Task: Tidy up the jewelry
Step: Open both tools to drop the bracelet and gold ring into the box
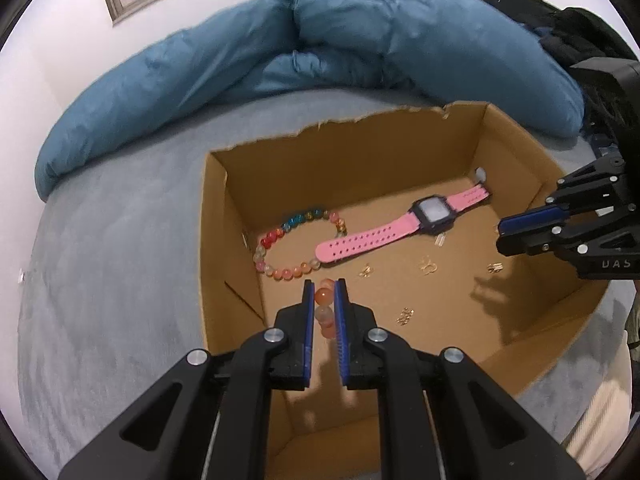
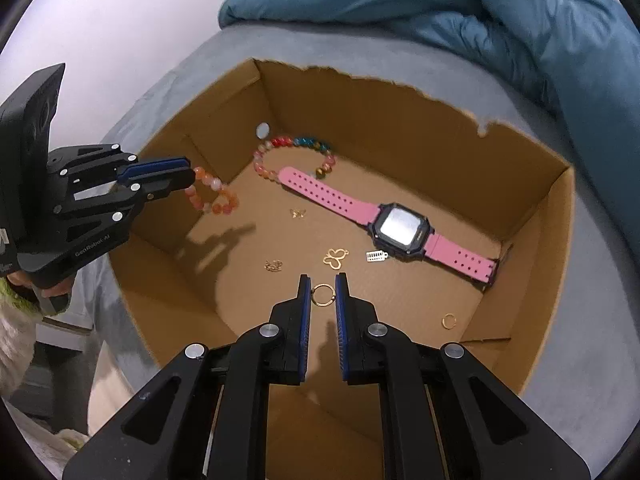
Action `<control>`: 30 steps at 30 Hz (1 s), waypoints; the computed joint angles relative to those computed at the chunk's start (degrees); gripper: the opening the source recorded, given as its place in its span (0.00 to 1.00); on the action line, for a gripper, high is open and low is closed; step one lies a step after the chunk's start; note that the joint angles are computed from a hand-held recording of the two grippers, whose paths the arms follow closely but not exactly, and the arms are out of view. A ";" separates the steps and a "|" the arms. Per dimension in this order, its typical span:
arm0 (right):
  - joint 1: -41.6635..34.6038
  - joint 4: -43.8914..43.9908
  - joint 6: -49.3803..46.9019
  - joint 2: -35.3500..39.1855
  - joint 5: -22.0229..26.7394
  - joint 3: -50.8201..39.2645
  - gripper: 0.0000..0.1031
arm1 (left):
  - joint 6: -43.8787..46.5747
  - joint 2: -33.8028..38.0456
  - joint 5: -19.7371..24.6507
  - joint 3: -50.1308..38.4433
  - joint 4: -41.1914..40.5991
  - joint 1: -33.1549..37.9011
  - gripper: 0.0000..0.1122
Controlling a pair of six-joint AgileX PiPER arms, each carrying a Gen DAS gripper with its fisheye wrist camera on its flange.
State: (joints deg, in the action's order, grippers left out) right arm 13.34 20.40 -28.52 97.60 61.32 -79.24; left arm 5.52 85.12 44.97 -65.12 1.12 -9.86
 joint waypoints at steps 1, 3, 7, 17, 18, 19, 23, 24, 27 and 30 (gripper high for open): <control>-0.02 0.11 0.05 0.07 0.20 0.29 0.10 | -0.09 0.65 0.70 -0.40 0.21 -0.13 0.09; -0.02 -0.15 0.69 0.85 0.63 0.08 0.11 | -1.21 1.09 0.97 -0.49 1.44 -0.59 0.09; 0.06 -1.14 2.12 1.96 0.38 0.03 0.13 | -1.14 1.15 1.25 -0.54 1.76 -0.88 0.09; -2.40 1.54 0.60 -4.79 -2.39 2.88 0.19 | -2.17 -4.34 0.58 -0.12 0.15 0.26 0.32; -3.36 2.44 0.19 -7.07 -2.78 3.85 0.20 | -2.62 -5.62 0.41 0.14 0.26 0.48 0.36; -4.10 3.08 -0.08 -8.86 -3.38 4.71 0.24 | -4.00 -7.69 0.08 0.70 1.08 0.81 0.38; -9.29 6.66 -0.77 -17.89 -6.45 9.92 0.38 | -9.21 -11.85 0.68 1.90 2.94 2.92 0.58; -10.75 7.59 -1.08 -19.44 -6.71 10.97 0.39 | -10.57 -11.98 1.26 2.02 3.25 3.56 0.63; -16.83 12.05 -2.43 -22.43 -6.40 14.91 0.42 | -12.39 -9.87 4.80 1.54 0.66 6.72 0.64; -19.31 12.37 0.10 -21.89 -5.84 17.35 0.42 | -11.40 -7.32 7.74 1.25 -6.58 10.74 0.64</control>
State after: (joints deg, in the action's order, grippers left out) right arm -5.97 32.76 -28.41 75.71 55.48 -61.90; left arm -5.88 77.80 52.71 -63.86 -5.46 0.88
